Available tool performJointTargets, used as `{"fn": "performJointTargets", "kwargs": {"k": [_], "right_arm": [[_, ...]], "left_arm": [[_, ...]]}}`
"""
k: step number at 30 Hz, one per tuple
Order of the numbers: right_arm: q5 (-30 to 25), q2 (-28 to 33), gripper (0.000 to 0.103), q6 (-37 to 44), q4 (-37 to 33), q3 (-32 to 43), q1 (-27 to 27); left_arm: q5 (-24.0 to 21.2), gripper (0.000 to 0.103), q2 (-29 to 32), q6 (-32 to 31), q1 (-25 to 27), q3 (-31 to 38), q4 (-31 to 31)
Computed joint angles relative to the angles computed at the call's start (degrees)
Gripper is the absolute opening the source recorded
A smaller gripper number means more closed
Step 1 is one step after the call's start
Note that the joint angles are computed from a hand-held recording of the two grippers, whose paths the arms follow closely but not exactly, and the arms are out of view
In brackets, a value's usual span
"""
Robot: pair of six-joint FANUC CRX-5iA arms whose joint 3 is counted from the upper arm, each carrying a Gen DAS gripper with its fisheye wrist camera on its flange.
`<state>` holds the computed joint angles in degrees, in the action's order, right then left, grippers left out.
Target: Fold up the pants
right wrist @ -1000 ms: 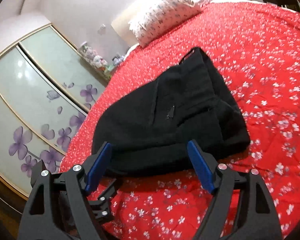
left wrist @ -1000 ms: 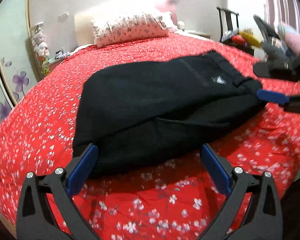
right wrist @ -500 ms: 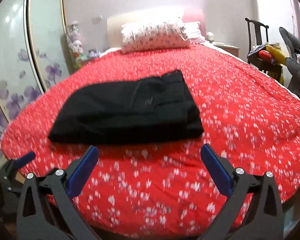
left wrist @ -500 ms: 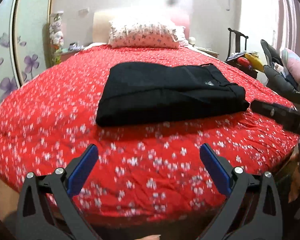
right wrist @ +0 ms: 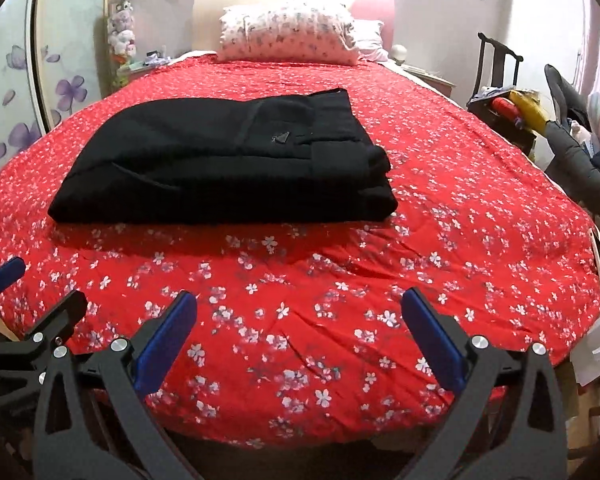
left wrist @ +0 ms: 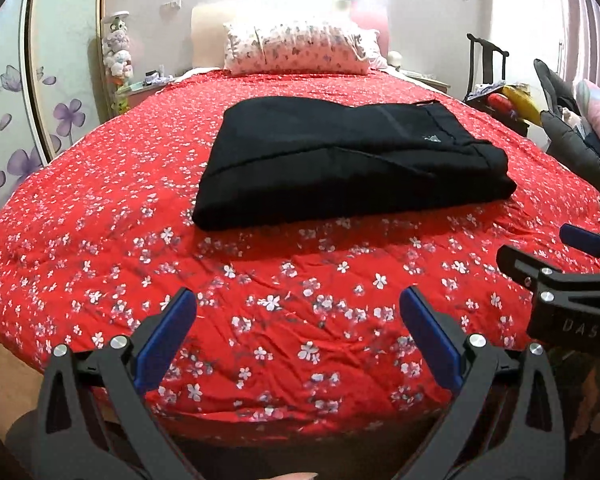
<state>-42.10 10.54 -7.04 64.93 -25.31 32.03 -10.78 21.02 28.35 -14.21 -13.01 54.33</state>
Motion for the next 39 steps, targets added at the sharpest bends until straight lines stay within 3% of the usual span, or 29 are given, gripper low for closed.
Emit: {"fn": "performJointTargets", "kwargs": {"k": [8, 17, 24, 39], "right_arm": [[0.95, 0.38, 0.102, 0.46, -1.01, 0.55, -0.09], [0.59, 1.06, 0.102, 1.88, -2.75, 1.57, 0.31], [-0.04, 1.55, 0.102, 2.78, -4.13, 2.40, 0.48], [0.13, 1.68, 0.102, 3.50, -5.34, 2.65, 0.50]], "left_arm": [[-3.09, 0.101, 1.09, 6.54, 1.33, 2.97, -7.38], [-3.86, 0.101, 1.31, 5.97, 1.16, 3.28, -8.10], [-4.58, 0.101, 1.58, 10.46, 1.42, 4.70, -14.20], [-5.25, 0.101, 1.73, 11.97, 1.67, 5.28, -15.79]]}}
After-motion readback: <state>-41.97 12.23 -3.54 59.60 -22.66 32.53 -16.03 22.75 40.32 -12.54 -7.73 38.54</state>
